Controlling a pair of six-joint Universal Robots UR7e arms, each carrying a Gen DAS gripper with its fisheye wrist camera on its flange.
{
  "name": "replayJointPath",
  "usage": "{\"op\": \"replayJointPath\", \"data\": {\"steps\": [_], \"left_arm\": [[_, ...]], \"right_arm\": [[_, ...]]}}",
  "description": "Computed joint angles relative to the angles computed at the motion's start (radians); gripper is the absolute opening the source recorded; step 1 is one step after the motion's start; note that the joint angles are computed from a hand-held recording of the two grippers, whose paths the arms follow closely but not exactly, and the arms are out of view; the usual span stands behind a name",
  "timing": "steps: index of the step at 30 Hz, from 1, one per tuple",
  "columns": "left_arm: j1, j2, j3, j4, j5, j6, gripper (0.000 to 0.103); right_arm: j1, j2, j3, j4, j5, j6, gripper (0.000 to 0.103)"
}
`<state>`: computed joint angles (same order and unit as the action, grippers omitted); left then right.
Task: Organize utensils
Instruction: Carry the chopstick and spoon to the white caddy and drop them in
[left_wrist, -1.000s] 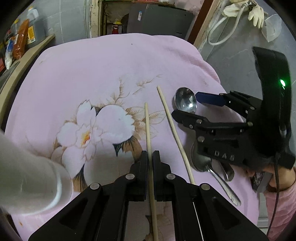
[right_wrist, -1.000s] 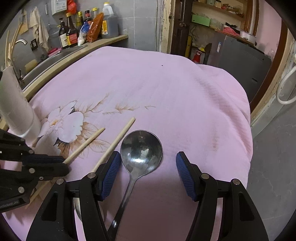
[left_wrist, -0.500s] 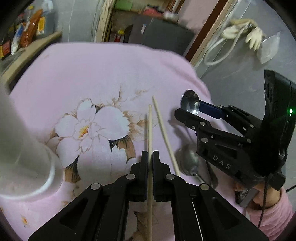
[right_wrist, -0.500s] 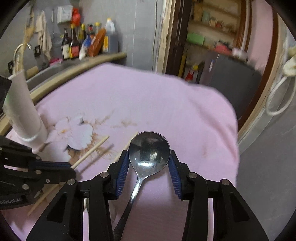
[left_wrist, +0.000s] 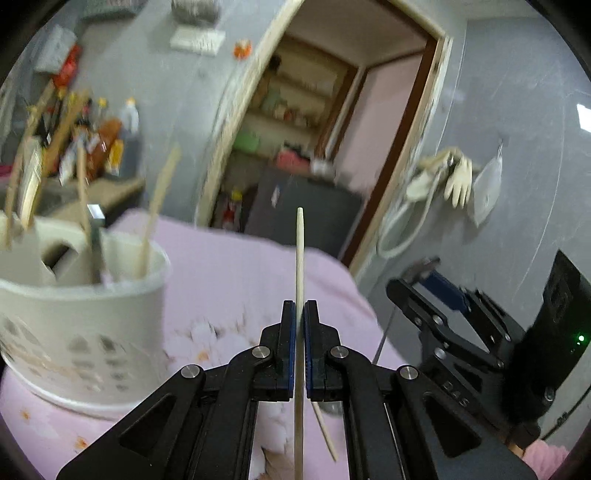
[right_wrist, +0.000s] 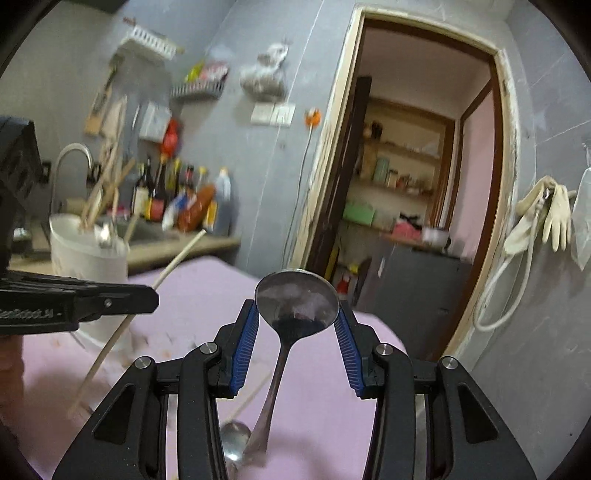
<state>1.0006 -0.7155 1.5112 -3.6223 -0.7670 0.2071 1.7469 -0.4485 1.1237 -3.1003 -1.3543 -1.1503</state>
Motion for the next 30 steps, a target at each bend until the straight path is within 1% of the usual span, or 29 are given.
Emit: {"op": "replayJointPath", "data": {"steps": [2,5,9,12,17,23,28,30], "left_arm": [[-0.015,0.003,-0.004,-0.093,0.007,0.077,0.002],[-0.029,0.004,-0.009,-0.193,0.012,0.167,0.002],[-0.048,-0.019,0.009,-0.303,0.010,0.258,0.002],[-0.056,-0.042,0.018,-0.357,0.007,0.306,0.002],[-0.050,-0.094,0.048,-0.433,-0.014,0.369,0.002],[-0.037,-0.157,0.064,-0.536,-0.022,0.456,0.002],[-0.009,-0.195,0.046,-0.644,-0.025,0.544,0.002],[0.003,-0.205,0.036,-0.660,-0.015,0.557,0.002]], "right_arm": [[0.007,-0.013,0.011,-0.014,0.027,0.015,0.040],[0.019,-0.026,0.025,-0.035,0.060,0.035,0.040],[0.034,-0.041,0.041,-0.042,0.093,0.056,0.040],[0.048,-0.053,0.063,-0.048,0.118,0.076,0.040],[0.074,-0.052,0.078,-0.056,0.169,0.107,0.040],[0.111,-0.006,0.046,-0.080,0.206,0.145,0.040],[0.137,0.052,-0.002,-0.117,0.218,0.207,0.040],[0.147,0.082,-0.030,-0.130,0.214,0.236,0.040]]}}
